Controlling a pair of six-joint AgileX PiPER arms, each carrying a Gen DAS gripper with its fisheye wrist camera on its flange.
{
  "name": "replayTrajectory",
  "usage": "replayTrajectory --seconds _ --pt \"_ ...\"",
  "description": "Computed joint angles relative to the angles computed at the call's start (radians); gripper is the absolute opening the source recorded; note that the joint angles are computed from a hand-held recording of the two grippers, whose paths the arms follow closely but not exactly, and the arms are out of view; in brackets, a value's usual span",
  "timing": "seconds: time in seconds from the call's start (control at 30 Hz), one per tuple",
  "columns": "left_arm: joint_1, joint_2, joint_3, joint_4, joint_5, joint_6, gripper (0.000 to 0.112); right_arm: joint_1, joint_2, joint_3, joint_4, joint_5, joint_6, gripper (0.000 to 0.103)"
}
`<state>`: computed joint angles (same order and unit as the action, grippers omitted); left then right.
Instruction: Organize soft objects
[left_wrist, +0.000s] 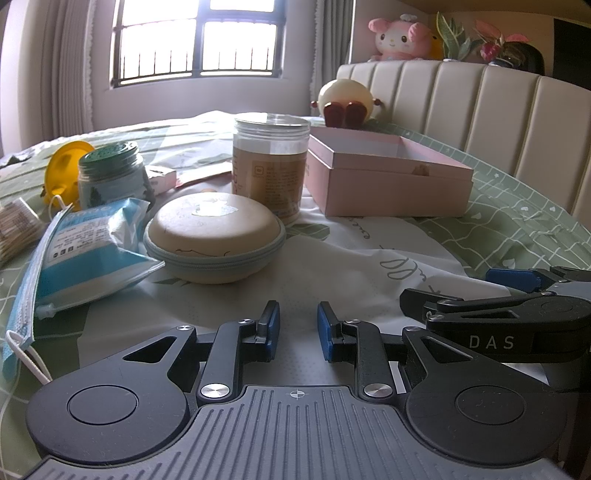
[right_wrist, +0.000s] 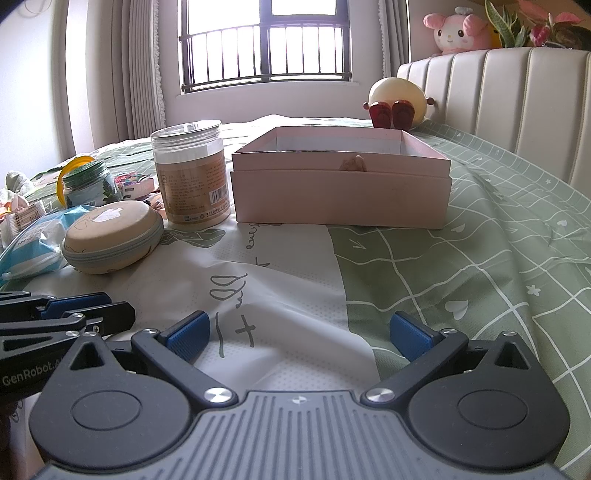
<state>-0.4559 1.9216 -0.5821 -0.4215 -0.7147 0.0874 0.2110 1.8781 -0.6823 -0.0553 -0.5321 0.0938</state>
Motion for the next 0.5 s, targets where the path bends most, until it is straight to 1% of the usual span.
replayTrajectory --seconds 0.5 --pt "0.000 0.000 0.000 0.000 0.000 0.001 0.026 -0.002 0.001 -0.004 -0.006 0.004 0.008 0.103"
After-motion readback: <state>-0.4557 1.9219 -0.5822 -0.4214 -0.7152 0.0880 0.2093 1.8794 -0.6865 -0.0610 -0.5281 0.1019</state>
